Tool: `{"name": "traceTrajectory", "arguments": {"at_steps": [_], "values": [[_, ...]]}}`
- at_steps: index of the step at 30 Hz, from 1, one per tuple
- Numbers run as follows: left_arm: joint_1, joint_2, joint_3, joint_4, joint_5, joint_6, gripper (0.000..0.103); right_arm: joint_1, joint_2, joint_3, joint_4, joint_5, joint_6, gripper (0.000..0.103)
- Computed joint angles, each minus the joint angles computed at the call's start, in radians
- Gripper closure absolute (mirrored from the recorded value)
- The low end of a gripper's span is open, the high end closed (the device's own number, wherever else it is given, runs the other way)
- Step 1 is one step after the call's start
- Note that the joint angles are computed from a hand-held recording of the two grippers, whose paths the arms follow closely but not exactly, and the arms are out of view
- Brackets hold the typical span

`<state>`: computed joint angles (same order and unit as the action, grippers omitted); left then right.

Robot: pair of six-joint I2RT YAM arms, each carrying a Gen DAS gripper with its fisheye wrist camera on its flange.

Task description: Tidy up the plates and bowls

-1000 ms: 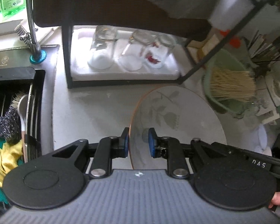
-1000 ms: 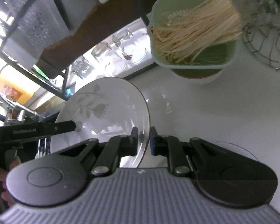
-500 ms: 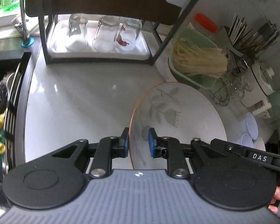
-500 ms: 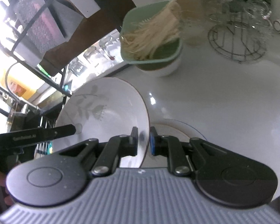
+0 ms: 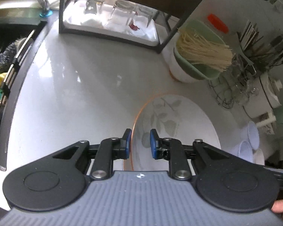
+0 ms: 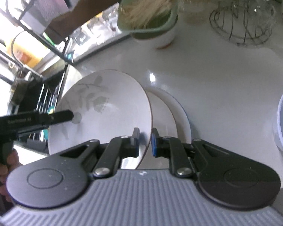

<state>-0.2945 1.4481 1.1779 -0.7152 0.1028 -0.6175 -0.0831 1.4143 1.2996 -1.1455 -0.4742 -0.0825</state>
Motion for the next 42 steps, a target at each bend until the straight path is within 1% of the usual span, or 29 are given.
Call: {"name": "traceTrajectory", "arguments": {"at_steps": [2, 6, 8, 11, 15, 19, 24, 32, 37, 42], "values": [[-0.026, 0.007, 0.002, -0.011, -0.037, 0.011, 0.079, -0.003, 0.003, -0.008, -0.008, -0.005, -0.012, 0.087], [-0.04, 0.019, -0.014, -0.021, -0.037, 0.025, 0.079, -0.006, 0.003, -0.037, -0.01, 0.004, -0.016, 0.087], [-0.064, 0.035, -0.004, -0.035, -0.065, 0.048, 0.079, -0.007, 0.009, -0.035, -0.021, 0.014, -0.02, 0.087], [-0.101, 0.059, 0.008, -0.046, -0.115, 0.051, 0.079, -0.011, 0.017, -0.029, -0.039, 0.023, -0.048, 0.086], [-0.135, 0.106, 0.037, -0.074, -0.158, 0.05, 0.079, -0.015, 0.043, -0.025, -0.04, 0.035, -0.069, 0.086], [-0.133, 0.111, 0.033, -0.066, -0.16, 0.029, 0.079, -0.015, 0.063, -0.002, -0.058, 0.04, -0.084, 0.086], [-0.149, 0.154, 0.056, -0.093, -0.206, 0.058, 0.079, -0.013, 0.084, 0.006, -0.06, 0.039, -0.101, 0.086], [-0.098, 0.152, 0.047, -0.084, -0.143, 0.066, 0.078, -0.005, 0.102, 0.023, -0.066, 0.046, -0.124, 0.086], [-0.1, 0.148, 0.056, -0.093, -0.139, 0.081, 0.078, -0.021, 0.078, 0.019, -0.06, 0.045, -0.123, 0.086], [-0.092, 0.135, 0.048, -0.094, -0.12, 0.07, 0.078, -0.014, 0.039, 0.008, -0.054, 0.072, -0.13, 0.086]]}}
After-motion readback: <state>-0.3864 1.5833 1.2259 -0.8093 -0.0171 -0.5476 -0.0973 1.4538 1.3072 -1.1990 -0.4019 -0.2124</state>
